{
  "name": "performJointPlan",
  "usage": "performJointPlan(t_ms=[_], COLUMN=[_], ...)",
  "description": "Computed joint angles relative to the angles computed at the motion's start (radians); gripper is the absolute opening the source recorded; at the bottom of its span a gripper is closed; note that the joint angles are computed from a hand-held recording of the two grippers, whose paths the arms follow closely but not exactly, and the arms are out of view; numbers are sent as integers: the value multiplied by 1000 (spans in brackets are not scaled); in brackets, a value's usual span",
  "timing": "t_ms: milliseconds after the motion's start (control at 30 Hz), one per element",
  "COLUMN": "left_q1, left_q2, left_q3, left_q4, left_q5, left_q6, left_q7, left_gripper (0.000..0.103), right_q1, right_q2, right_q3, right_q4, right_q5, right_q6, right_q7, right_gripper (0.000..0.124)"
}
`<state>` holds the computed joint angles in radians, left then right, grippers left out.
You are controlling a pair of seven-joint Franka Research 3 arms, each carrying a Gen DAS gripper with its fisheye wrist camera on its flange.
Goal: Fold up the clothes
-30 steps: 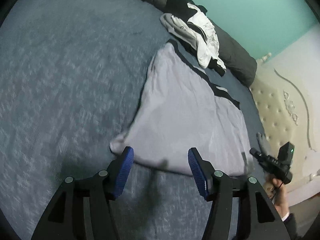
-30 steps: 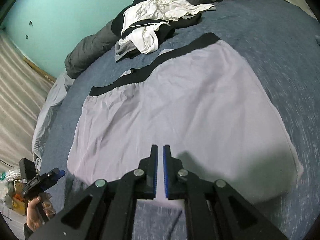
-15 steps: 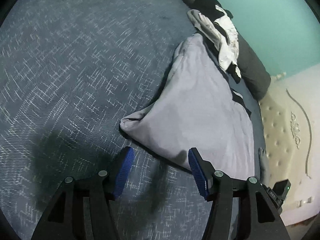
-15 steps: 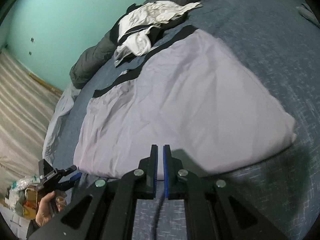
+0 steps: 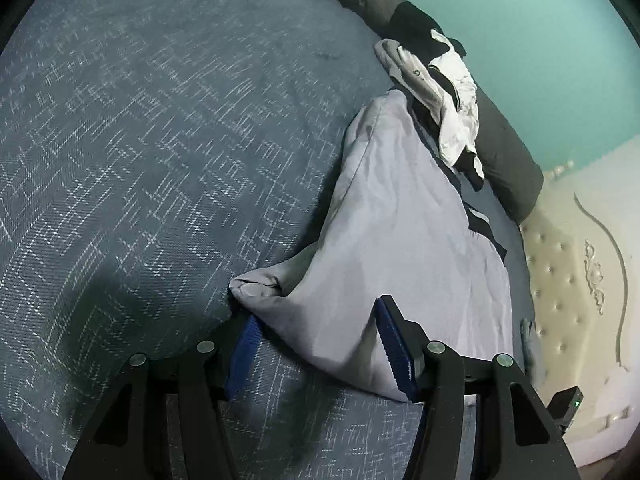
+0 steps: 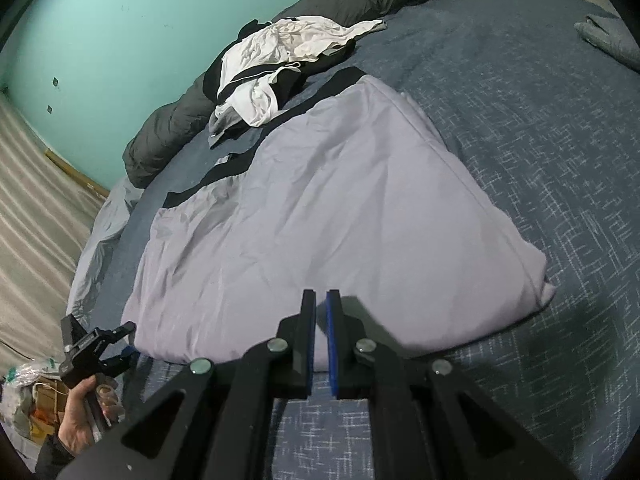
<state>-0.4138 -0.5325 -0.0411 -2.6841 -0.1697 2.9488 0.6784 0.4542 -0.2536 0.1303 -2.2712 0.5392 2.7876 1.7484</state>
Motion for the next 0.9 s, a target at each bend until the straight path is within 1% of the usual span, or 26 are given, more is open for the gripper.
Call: performJointPlan(t_ms=[33, 67, 100, 167, 333, 433, 500, 533, 567, 600, 633, 667, 700, 800, 900], left_q1=[8, 15, 14, 11, -27, -39, -53, -49, -44, -29, -14, 0, 13, 18, 6], left_q2=[-4, -7, -13, -24, -1, 23, 28, 31, 34, 33, 31, 30, 28, 35, 52], left_q3=[-11, -21, -21, -21, 29, 46, 58, 53, 48, 30, 12, -4, -19, -37, -43], left_q4=[-4, -8, -13, -21, -16, -3, -8, -5, -1, 5, 11, 18, 24, 65, 123], left_q5=[5, 11, 16, 25, 13, 2, -10, -10, -8, 2, 13, 26, 40, 66, 86], left_q6=[7, 14, 19, 29, 52, 44, 57, 57, 56, 57, 59, 61, 62, 66, 67], left_q7=[-8, -17, -19, -21, -4, 16, 35, 38, 40, 36, 31, 25, 18, 8, 15], left_gripper=[56, 51, 47, 42, 42, 43, 43, 42, 39, 30, 27, 20, 16, 11, 10], right_q1=[3, 5, 7, 9, 8, 6, 7, 8, 9, 10, 10, 10, 10, 9, 11], right_q2=[1, 2, 2, 2, -2, -6, -6, -6, -7, -7, -8, -9, -10, -13, -18], right_q3=[-2, -5, -7, -9, -9, -10, -12, -14, -15, -16, -16, -17, -18, -19, -24], right_q4=[-1, -2, -2, -3, -7, -12, -14, -14, -15, -15, -16, -16, -17, -21, -25], right_q5=[7, 14, 20, 30, 40, 45, 50, 55, 59, 63, 64, 66, 71, 79, 92], right_q6=[1, 1, 1, 1, 5, 12, 13, 14, 14, 15, 16, 17, 18, 22, 27], right_q7=[-4, -9, -12, -18, -23, -23, -25, -28, -32, -35, -37, -39, -41, -43, -49], right_gripper=[5, 5, 5, 5, 5, 5, 5, 5, 5, 5, 5, 5, 5, 5, 5])
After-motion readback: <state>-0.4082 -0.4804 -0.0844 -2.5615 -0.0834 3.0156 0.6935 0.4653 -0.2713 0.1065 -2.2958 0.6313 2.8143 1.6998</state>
